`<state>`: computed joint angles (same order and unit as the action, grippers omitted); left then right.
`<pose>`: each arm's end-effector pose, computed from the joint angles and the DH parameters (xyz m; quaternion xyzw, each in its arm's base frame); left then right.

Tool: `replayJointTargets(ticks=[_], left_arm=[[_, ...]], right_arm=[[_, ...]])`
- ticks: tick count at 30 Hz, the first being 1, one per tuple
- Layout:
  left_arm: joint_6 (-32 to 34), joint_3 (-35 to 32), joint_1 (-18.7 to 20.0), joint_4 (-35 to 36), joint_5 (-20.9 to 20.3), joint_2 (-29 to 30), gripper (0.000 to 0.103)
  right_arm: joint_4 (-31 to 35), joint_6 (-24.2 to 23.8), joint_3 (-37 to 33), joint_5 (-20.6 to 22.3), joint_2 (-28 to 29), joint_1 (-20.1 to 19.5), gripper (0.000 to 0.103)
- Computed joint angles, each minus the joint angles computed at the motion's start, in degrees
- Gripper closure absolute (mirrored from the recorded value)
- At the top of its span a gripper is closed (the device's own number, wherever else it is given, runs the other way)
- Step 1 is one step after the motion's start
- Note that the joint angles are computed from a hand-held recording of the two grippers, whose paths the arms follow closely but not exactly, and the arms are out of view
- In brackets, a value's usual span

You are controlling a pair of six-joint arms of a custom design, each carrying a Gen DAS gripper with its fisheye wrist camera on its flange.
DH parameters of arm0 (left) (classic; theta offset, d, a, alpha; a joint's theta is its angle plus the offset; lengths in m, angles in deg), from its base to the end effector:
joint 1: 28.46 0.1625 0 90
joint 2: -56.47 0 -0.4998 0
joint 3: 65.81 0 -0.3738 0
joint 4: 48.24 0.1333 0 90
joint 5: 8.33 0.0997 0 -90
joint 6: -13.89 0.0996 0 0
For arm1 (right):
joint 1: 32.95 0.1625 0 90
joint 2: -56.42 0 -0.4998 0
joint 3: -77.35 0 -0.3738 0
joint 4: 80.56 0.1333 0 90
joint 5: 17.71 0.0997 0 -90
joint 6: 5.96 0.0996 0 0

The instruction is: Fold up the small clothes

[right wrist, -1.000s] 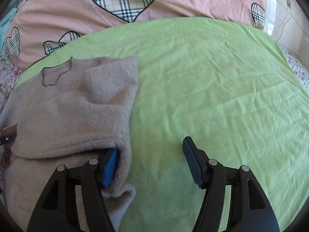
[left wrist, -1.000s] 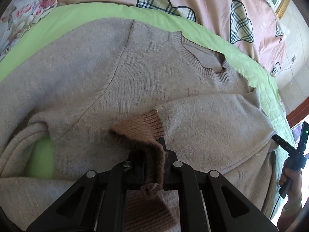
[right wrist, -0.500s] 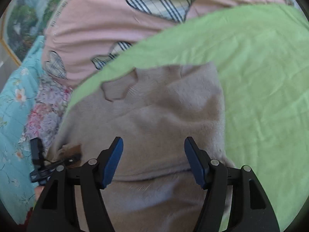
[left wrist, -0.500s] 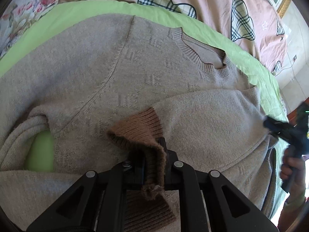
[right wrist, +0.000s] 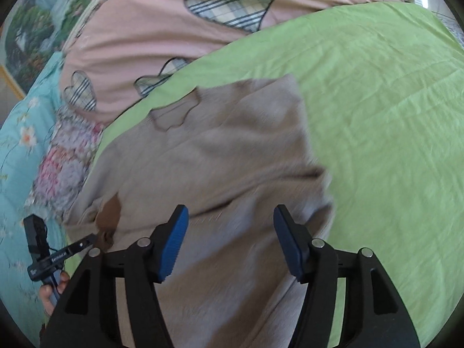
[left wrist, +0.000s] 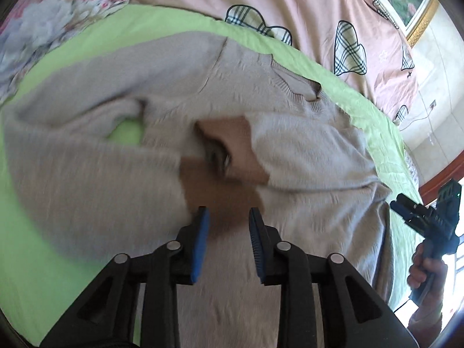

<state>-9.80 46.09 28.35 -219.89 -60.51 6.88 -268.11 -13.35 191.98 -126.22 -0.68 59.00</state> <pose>-0.1755 -0.6234 0.1708 0.0230 0.9339 -0.2919 0.2052 0.1224 -0.6054 0.2586 0.0207 -0.9288 0.3302 0.1670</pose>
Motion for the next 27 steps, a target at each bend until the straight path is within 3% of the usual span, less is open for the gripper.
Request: replayJointTargets(ticks=[4,6,10,12,14,16,18,21,24,27], left_arm=[[-0.33,1.28,-0.51,0.74,0.76,-0.12,0.064],[0.69,1.21,-1.16,0.55,2.17,0.46,0.046],[3.6,-0.79,-2.55,1.63,8.9,3.08,0.024],[3.8,-2.36,-2.5,4.41,12.18,4.64,0.024],[4.06,-3.14,-2.19,6.39,14.15,5.63,0.033],[3.88,-3.27,-1.88,6.84,15.53,5.8,0.053],[3.73,-2.51,-1.09,4.68,13.18,4.44,0.09],[1.99,-0.34,-0.23,0.15,9.44,1.34,0.095],[2.73,2.1,-2.69,-3.4,13.51,-0.6,0.095],[5.81,2.95,-5.35,-8.4,14.27,-1.83,0.095]], right_arm=[[-0.43,0.8,3.24,2.27,0.68,0.6,0.039],[-0.55,1.44,4.33,2.96,1.18,0.98,0.039],[-1.04,1.98,5.48,3.27,1.91,1.79,0.038],[-0.84,2.31,5.97,3.66,1.86,2.07,0.037],[-0.97,2.6,6.37,3.91,1.81,2.21,0.037],[-1.22,3.13,6.52,3.81,1.82,2.24,0.037],[-1.56,3.56,6.67,3.62,1.82,2.28,0.037],[-2.35,3.61,6.93,3.36,1.85,2.5,0.037],[-2.78,3.41,7.06,3.53,1.74,2.6,0.037],[-3.2,3.03,7.18,3.92,1.67,2.66,0.037]])
